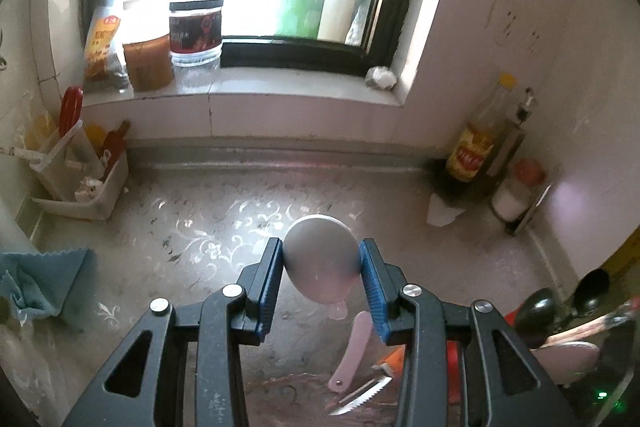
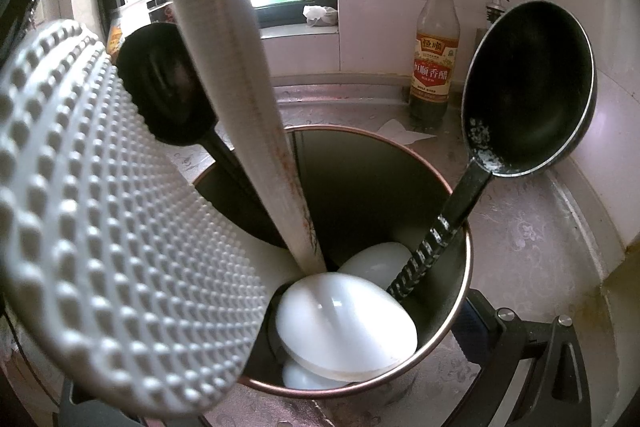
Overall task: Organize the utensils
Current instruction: 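Lift the white spoon and carry it toward the red cup with the left tool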
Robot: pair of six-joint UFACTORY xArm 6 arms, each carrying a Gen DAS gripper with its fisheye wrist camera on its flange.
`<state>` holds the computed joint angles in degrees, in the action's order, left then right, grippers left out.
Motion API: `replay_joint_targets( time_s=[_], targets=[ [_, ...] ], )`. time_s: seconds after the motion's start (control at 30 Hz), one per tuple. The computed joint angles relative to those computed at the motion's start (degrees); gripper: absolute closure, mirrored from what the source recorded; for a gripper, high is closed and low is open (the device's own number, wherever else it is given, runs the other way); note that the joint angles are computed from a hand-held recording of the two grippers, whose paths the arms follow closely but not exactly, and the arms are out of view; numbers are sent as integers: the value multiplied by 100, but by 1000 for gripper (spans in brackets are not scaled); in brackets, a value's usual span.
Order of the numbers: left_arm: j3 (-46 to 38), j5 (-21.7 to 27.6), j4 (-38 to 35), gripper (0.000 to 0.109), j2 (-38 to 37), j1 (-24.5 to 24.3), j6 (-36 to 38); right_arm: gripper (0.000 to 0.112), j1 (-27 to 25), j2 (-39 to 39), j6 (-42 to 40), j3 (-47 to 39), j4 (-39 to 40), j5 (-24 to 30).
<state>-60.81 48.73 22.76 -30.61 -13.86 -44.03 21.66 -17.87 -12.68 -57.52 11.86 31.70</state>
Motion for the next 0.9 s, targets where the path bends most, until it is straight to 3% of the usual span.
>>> replay_joint_targets(
  time_s=[0.9],
  targets=[
    [-751, -360, 832, 68, -330, -825, -6, 9, 70, -50, 76, 92, -49, -69]
  ],
)
